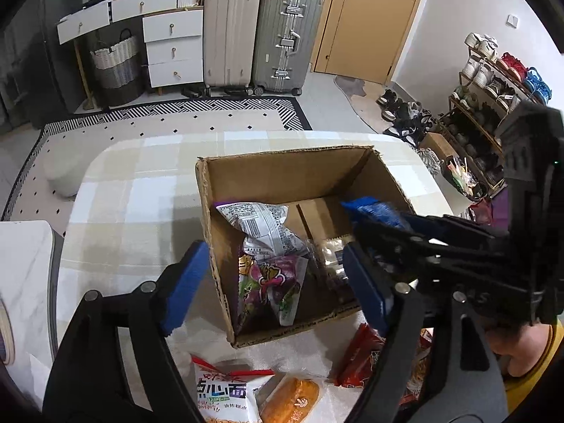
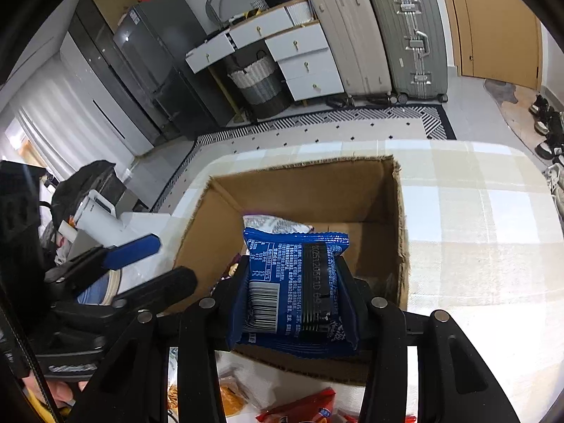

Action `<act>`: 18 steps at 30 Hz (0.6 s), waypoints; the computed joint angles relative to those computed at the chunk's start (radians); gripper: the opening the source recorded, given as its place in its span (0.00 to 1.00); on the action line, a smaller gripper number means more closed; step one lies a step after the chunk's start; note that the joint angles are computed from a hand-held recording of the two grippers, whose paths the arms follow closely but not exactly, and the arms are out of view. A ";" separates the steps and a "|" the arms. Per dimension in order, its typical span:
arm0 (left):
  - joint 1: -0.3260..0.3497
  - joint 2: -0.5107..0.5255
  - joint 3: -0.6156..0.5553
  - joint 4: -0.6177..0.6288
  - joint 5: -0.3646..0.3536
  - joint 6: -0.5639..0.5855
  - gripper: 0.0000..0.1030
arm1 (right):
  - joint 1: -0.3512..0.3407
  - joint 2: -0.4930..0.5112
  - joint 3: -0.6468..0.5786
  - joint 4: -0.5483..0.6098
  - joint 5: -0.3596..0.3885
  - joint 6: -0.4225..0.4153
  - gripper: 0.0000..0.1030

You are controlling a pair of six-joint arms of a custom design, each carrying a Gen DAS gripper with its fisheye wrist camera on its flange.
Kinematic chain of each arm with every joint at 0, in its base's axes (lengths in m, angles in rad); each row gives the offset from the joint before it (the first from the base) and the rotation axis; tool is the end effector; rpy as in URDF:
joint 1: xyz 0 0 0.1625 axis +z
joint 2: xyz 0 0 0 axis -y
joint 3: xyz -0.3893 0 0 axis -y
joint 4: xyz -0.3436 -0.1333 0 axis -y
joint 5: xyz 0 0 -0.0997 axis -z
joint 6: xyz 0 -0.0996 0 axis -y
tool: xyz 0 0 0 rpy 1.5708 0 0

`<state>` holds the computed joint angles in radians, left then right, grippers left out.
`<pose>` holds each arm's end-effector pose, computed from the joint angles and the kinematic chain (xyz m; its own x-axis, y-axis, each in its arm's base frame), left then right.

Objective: Organize snacks
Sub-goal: 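Open both tools to drop the candy bag and biscuit pack into the box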

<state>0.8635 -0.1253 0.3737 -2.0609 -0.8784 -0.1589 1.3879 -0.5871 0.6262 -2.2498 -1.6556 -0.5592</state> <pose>-0.3926 -0.7622 0.0761 -0.7756 0.2624 -0.5741 0.5147 0.7895 -0.3344 -0.0239 -0.8159 0.3446 -0.9001 -0.2227 0.3744 -0.3912 0.7912 -0.4701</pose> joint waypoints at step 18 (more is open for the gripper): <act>-0.045 -0.174 0.294 -0.108 0.040 -0.036 0.76 | 0.017 -0.076 0.134 -0.099 -0.009 -0.001 0.48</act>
<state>0.8182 -0.2992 0.6678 -2.1694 -0.8383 -0.1947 1.4051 -0.6631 0.7606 -2.3486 -1.6649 -0.5599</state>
